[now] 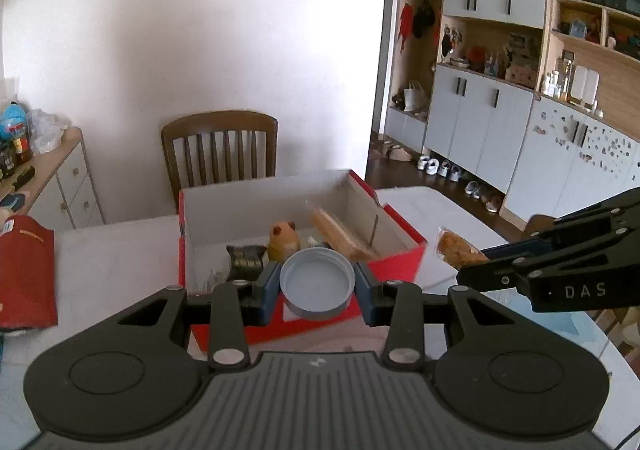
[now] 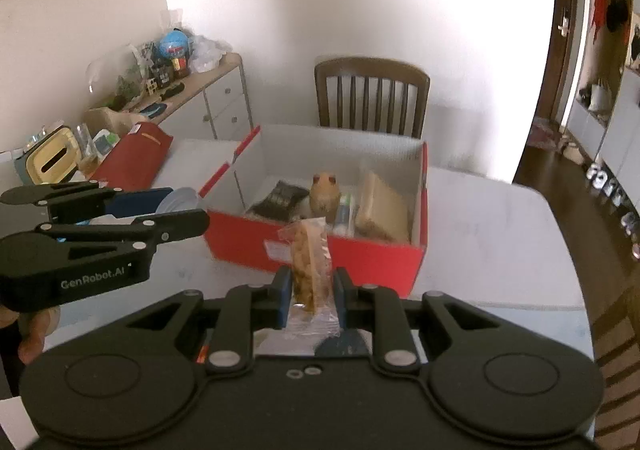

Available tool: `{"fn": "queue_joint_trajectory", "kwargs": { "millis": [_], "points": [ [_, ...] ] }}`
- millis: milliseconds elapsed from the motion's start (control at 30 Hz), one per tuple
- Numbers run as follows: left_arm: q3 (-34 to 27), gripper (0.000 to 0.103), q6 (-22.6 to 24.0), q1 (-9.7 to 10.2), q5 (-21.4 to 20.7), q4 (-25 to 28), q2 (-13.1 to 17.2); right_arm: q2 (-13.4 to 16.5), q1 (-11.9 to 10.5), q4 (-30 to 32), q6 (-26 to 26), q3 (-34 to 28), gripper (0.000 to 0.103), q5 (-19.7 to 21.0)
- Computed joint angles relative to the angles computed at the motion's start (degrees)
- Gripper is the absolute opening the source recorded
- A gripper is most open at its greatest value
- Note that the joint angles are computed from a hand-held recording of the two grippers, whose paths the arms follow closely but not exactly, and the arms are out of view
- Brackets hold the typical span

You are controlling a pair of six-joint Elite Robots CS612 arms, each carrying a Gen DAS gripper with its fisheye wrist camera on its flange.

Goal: Organize objects
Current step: 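Lift the white lid and bagged snack toward the red box with both tools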

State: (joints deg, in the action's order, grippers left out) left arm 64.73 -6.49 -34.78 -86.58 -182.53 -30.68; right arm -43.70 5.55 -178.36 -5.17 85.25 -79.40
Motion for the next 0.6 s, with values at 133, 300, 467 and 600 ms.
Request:
{"fn": "queue_joint_trajectory", "kwargs": {
  "millis": [133,300,467,600],
  "points": [
    [-4.0,0.038,0.5,0.78,-1.0,3.3,1.5,1.3,0.1,1.2,-0.3,-3.0,0.021,-0.8],
    [-9.4,0.038,1.5,1.55,-1.4,6.7,3.9,3.2,0.6,3.3,-1.3,-7.0,0.021,-2.4],
    [-16.2,0.038,3.4,2.3,-1.4,11.5,7.0,5.6,1.0,6.5,-1.6,-11.6,0.021,-4.4],
    [-22.8,0.038,4.0,3.04,-2.4,16.8,10.1,7.7,1.3,9.3,-1.0,-15.5,0.021,-5.7]
  ]
}}
